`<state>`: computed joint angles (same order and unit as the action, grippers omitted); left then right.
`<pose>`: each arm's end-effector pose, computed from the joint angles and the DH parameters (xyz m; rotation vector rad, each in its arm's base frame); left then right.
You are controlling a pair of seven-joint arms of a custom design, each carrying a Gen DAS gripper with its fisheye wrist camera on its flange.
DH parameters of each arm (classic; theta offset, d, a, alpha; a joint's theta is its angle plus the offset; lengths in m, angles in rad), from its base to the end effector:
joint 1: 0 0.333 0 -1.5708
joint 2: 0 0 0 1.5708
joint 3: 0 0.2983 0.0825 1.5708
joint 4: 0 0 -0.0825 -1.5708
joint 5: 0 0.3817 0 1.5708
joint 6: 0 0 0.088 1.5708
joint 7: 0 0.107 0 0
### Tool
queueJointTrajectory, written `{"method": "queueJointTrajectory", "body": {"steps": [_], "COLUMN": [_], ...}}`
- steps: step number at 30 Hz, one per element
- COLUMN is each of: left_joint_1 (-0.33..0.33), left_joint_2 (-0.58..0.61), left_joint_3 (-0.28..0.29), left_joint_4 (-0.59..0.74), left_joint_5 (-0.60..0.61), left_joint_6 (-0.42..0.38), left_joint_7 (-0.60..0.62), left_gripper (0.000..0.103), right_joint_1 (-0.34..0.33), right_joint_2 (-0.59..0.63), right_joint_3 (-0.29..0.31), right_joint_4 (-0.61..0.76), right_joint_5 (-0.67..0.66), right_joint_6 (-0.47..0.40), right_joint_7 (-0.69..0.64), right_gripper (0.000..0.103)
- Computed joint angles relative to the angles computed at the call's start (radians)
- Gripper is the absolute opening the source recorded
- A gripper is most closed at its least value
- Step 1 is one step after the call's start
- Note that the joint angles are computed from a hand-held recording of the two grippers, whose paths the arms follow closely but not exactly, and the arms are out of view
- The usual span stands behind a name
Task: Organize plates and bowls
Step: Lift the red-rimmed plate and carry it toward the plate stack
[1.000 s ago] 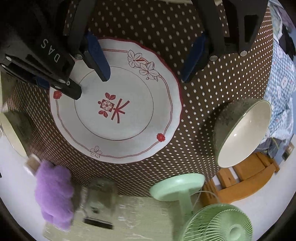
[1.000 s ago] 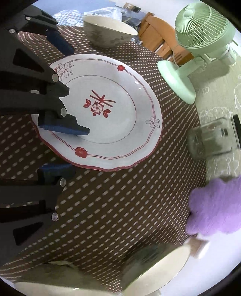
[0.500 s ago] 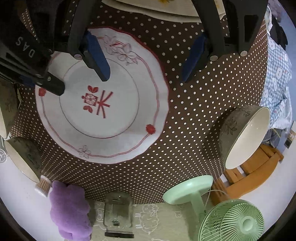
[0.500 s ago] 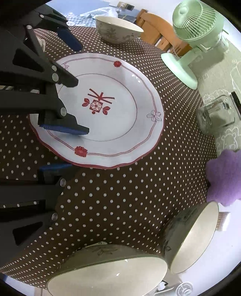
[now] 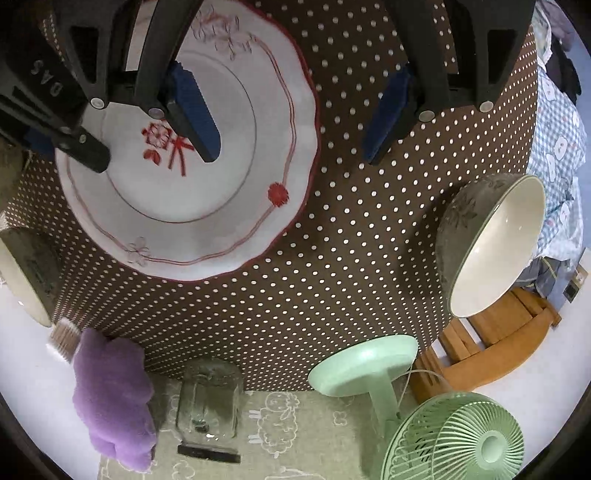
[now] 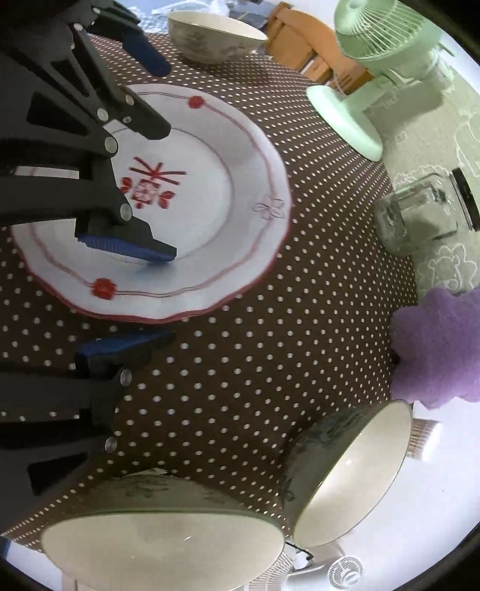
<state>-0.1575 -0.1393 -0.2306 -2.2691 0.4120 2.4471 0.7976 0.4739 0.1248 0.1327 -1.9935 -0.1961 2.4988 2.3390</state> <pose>0.4854 -0.2002 0.4313 -2.0271 1.8255 -0.3164 0.5010 0.3465 0.4244 -1.9247 1.9861 -0.2335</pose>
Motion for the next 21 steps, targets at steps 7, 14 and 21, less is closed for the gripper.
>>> {"method": "queueJointTrajectory", "body": {"steps": [7, 14, 21], "left_joint_1": [0.003, -0.004, -0.014], "left_joint_2": [0.033, 0.046, -0.003], "left_joint_3": [0.015, 0.027, 0.020], "left_joint_4": [0.008, 0.028, -0.002], "left_joint_5": [-0.034, -0.166, -0.202], "left_joint_6": [0.056, 0.055, 0.049], "left_joint_7": [0.013, 0.088, 0.132], "left_gripper": [0.071, 0.060, 0.059], "right_joint_1": [0.016, 0.028, 0.035], "right_joint_2": [0.036, 0.064, 0.030], "right_joint_3": [-0.010, -0.016, -0.016], "right_joint_4": [0.036, 0.083, 0.068], "right_joint_5": [-0.070, -0.087, -0.128], "right_joint_6": [0.014, -0.030, -0.061], "right_joint_7": [0.032, 0.039, 0.069], "right_gripper": [0.041, 0.042, 0.042]}}
